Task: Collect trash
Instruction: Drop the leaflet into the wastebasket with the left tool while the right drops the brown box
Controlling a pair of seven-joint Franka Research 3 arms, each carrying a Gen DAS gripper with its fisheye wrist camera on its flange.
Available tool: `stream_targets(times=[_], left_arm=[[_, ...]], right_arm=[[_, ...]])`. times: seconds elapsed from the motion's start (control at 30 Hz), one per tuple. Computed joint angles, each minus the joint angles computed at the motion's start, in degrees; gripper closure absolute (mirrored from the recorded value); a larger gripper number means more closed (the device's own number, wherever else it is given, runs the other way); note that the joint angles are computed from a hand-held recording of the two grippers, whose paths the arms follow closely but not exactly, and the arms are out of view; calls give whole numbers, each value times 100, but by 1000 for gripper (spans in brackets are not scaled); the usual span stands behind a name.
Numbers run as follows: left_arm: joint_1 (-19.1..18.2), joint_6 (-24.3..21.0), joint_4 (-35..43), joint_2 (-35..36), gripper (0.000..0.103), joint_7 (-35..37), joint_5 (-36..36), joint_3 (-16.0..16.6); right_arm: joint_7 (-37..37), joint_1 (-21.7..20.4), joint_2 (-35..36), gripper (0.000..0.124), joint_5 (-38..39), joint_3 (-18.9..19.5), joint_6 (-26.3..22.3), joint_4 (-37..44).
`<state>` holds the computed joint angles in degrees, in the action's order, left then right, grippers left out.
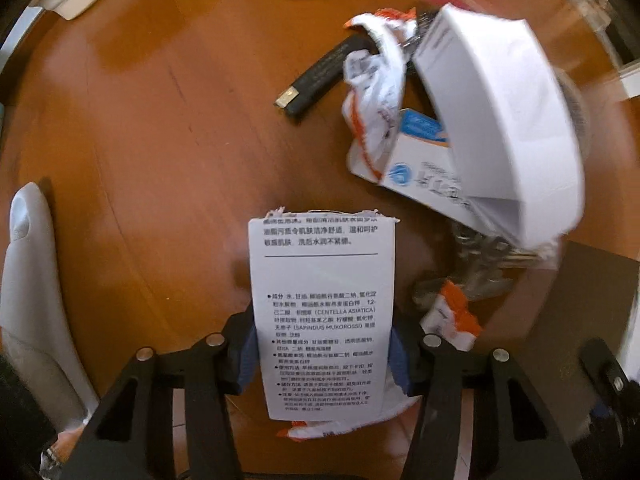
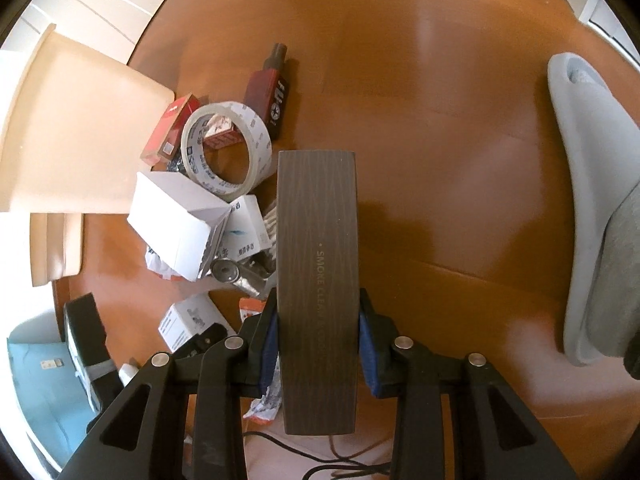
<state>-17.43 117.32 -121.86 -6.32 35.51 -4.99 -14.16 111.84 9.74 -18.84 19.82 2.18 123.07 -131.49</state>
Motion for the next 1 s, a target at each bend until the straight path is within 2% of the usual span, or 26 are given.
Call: stream_targets(times=[0.03, 0.2, 0.37, 0.47, 0.6, 0.67, 0.77, 0.8, 0.83, 0.93, 1.0], left_arm=[[4, 68, -68, -160, 52, 30, 42, 6], [128, -184, 181, -904, 52, -295, 719, 14], [472, -328, 1137, -1224, 52, -575, 1592, 67], [635, -394, 2175, -805, 52, -300, 2096, 59], [660, -723, 3854, 316, 52, 844, 2663, 71], [673, -894, 4540, 870, 52, 1335, 2613, 166], [662, -1217, 5318, 1537, 51, 1654, 2390, 283], [630, -1381, 5612, 1773, 48, 1743, 2390, 313], [569, -1552, 5867, 1987, 41, 1815, 2470, 361], [554, -1660, 5834, 2069, 27, 1735, 2407, 460], [609, -1714, 5735, 1912, 27, 1640, 2295, 511]], right_arm=[[26, -8, -4, 88, -30, 9, 1, 11], [155, -60, -69, 88, -335, 71, 11, 227], [393, -136, -120, 88, -349, 0, -202, 789], [287, -158, -69, 88, -364, -60, -313, 1385], [87, -184, 27, 88, -274, -163, -529, 2219], [-21, -170, 63, 88, -97, -227, -685, 2588], [-149, -155, 75, 88, 0, -223, -764, 2897], [-137, -145, 111, 88, 44, -205, -763, 2960], [-136, -128, 139, 88, 125, -208, -778, 3004], [-173, -100, 127, 88, 242, -204, -869, 3013], [-136, -83, 278, 88, 274, -176, -841, 3122]])
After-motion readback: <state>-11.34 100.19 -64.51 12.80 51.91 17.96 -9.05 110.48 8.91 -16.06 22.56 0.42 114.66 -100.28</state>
